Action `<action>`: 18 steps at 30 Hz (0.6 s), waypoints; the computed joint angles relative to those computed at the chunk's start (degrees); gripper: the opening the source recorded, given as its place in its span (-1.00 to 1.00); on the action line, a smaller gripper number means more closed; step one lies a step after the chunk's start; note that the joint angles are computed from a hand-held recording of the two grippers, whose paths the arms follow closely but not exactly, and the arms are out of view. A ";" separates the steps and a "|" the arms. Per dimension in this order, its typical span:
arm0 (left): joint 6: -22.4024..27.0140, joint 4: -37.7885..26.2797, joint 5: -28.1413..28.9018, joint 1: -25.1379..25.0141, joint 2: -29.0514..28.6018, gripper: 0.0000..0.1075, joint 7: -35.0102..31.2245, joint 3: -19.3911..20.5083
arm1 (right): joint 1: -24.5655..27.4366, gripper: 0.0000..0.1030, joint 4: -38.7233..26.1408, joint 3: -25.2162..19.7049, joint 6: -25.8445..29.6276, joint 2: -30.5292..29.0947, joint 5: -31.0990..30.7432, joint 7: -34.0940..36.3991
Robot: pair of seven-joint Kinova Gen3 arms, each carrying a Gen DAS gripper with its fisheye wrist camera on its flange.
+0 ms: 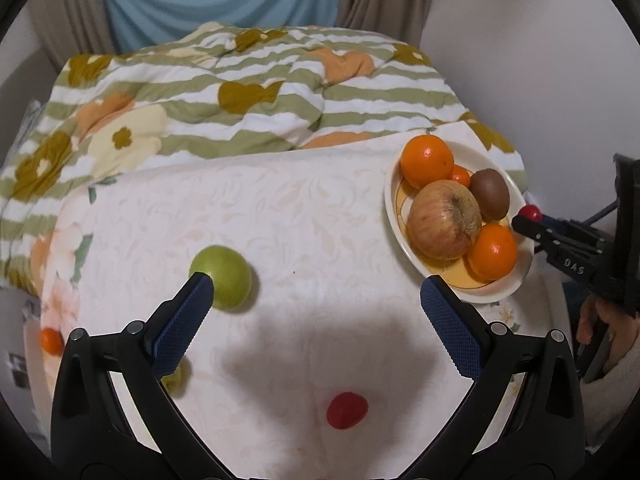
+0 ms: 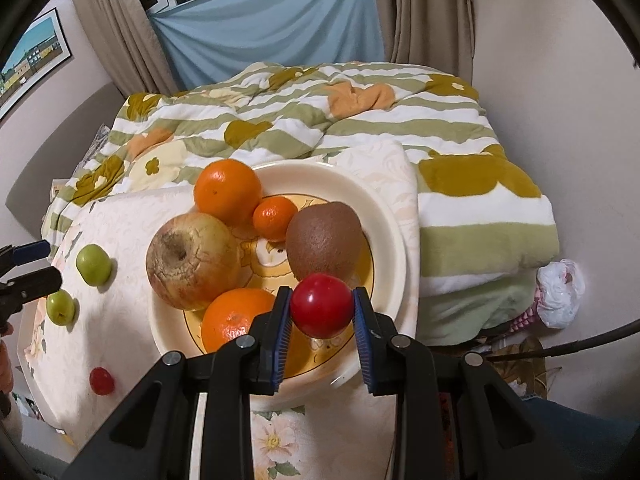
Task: Organize fruits
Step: 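Lower the cherry tomato onto the plate and open the right tool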
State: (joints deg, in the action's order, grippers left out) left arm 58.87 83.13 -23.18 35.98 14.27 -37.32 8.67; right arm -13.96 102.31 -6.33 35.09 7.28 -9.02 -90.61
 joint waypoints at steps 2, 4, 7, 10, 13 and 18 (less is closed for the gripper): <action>-0.05 0.51 -0.05 0.20 -0.16 0.92 1.01 -0.09 | -0.38 -0.47 0.50 0.15 -0.49 -0.26 0.92 -0.86; 0.33 0.91 -0.46 0.58 -0.31 0.92 1.99 -0.07 | -0.23 -0.18 0.77 0.12 -0.76 -0.56 0.83 -0.68; 0.80 1.31 -0.92 1.11 -0.58 0.92 3.29 0.19 | 0.29 0.46 1.82 0.04 -2.04 -1.63 -0.20 0.34; 1.69 1.42 -1.67 1.84 -0.93 0.92 4.63 0.51 | 0.13 0.89 3.07 0.02 -3.56 -2.95 0.16 0.73; 2.81 1.51 -2.58 2.60 -1.47 0.92 6.35 0.85 | -0.31 0.99 3.89 0.14 -4.23 -4.20 1.59 -0.24; 3.98 3.01 -4.49 3.51 -3.72 0.92 10.11 1.75 | -0.17 0.99 3.77 0.44 -3.15 -6.05 1.77 -0.65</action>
